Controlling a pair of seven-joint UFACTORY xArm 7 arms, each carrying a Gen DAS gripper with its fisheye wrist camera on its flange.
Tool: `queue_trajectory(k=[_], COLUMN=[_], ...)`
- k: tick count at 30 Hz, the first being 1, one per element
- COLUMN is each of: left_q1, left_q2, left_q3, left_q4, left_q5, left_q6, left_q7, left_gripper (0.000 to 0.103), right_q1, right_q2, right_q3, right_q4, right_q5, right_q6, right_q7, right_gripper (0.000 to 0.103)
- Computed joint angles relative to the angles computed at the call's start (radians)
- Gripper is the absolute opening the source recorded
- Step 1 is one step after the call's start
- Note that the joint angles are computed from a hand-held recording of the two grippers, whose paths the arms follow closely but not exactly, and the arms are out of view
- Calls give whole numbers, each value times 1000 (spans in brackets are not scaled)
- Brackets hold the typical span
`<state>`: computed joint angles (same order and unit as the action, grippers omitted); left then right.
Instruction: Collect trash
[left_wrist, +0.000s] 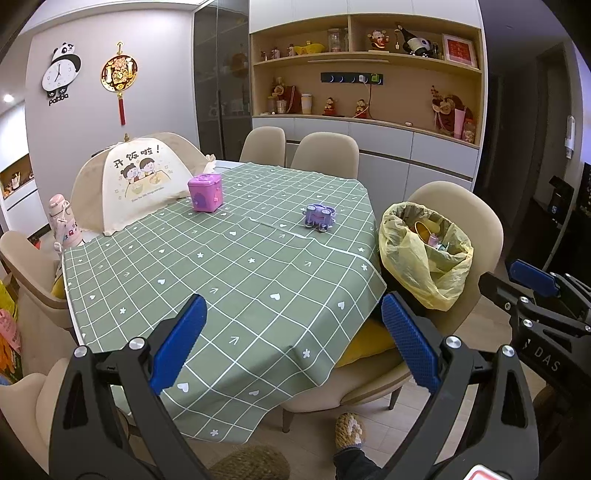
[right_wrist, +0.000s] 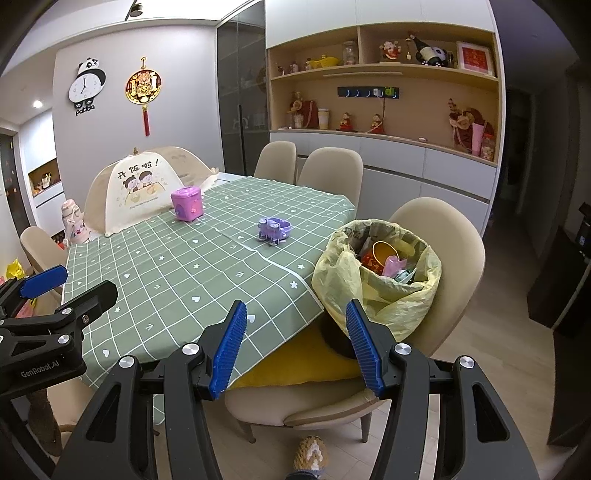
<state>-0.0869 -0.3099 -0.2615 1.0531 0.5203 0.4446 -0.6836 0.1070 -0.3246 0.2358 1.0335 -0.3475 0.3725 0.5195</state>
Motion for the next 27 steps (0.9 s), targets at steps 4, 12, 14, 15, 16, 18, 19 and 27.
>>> queue_trajectory(k=[4,12,14,15,16,18,19,27], left_q1=[-1,0,-3,-5,-6,-7,-6,-7], left_q2=[-1,0,0,2,2,2,2,8], left_q3=[-1,-11,-9,-9,-9,-8,-9,-2], left_q4=[0,7,7,9,9,10,10,9], left_q5=[0,17,16,14,14,15,17,14], left_q6=[1,2,3,6,8,7,7,0], left_q7=[-1,-14,-13,-11,-11,-11,-14,-12], left_gripper=[91,91,91,91,91,91,91,91], right_q1=[1,-3,-5,-5,-3,-4,-3,-7], right_q2=[-5,-12,-14,-16,-16,-17,-17,-10], right_q3=[-4,-5,-3,-2,-3,-2,-1,6], right_q4=[-3,-10,-10,-12,-13,-11,-11,-3], right_q5=[2,7,7,8,10,10,11,1], right_q6=[0,-4,-4,-3,-3,-1,-1,7], right_q7=[-3,-7,-4,-4,-7,-7,-8,7], right_gripper=[53,53,53,53,53,53,53,53])
